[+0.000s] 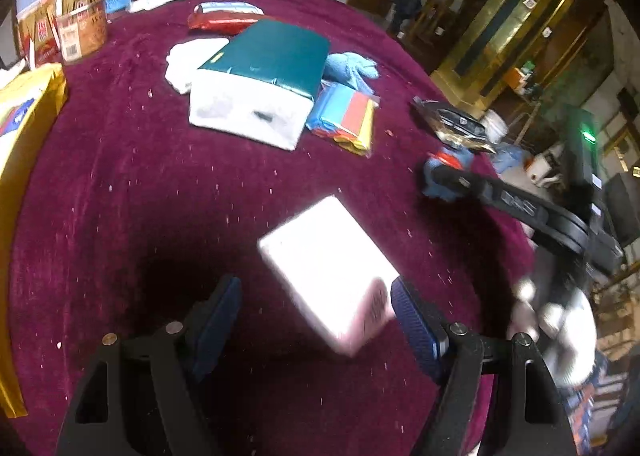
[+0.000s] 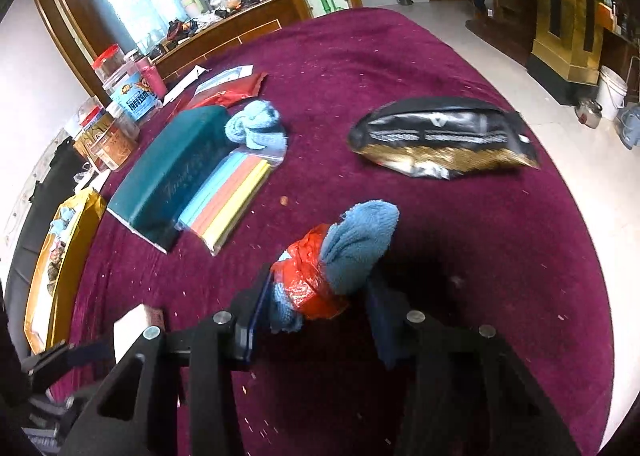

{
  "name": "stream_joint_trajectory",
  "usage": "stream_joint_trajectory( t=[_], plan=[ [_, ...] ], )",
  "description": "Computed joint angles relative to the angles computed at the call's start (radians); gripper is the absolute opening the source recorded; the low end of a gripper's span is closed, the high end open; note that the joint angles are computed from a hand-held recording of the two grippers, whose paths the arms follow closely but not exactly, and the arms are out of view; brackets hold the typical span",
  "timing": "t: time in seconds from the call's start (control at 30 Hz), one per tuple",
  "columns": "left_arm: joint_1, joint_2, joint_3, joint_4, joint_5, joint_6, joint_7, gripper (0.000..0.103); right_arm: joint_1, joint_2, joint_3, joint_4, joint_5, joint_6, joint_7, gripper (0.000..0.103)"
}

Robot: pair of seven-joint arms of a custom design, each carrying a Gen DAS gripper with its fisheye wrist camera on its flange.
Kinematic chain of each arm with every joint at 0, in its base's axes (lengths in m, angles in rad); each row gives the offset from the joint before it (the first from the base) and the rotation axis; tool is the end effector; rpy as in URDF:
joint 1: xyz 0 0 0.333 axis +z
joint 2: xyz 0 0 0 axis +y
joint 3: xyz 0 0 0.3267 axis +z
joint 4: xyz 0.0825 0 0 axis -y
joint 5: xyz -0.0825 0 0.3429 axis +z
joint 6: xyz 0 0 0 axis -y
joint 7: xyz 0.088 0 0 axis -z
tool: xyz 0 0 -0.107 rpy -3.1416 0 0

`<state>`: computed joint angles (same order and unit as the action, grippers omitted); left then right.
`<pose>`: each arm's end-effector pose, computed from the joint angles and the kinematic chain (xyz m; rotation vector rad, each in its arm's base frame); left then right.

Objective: Organize soft objects
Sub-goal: 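Grasp the red-and-blue knitted item with right tool while left holds the pink pack, then carry the pink pack and red-and-blue item into the tray and release both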

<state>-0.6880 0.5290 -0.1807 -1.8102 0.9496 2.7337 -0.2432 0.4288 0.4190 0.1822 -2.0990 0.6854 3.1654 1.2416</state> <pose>0.4087 -0.5082 0.3254 -2.1847 1.8191 -0.8356 0.5233 0.2861 0.3229 -1.9439 1.5739 -0.1859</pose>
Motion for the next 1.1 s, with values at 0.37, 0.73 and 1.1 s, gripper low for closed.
stream_joint_trajectory(
  t=[0.37, 0.73, 1.1],
  plan=[
    [-0.094, 0.156, 0.011, 0.254, -0.051, -0.286, 0.248, 0.083, -0.121, -0.074, 0.164, -0.091, 0.113, 0.071, -0.140, 0.043],
    [-0.080, -0.088, 0.082, -0.079, 0.264, -0.005, -0.214, 0.072, -0.099, -0.117, 0.210, -0.091, 0.153, 0.068, -0.210, 0.043],
    [0.007, -0.475, 0.021, -0.534, 0.498, -0.120, -0.742, 0.072, 0.087, -0.079, 0.146, 0.055, 0.111, -0.084, -0.252, 0.043]
  ],
)
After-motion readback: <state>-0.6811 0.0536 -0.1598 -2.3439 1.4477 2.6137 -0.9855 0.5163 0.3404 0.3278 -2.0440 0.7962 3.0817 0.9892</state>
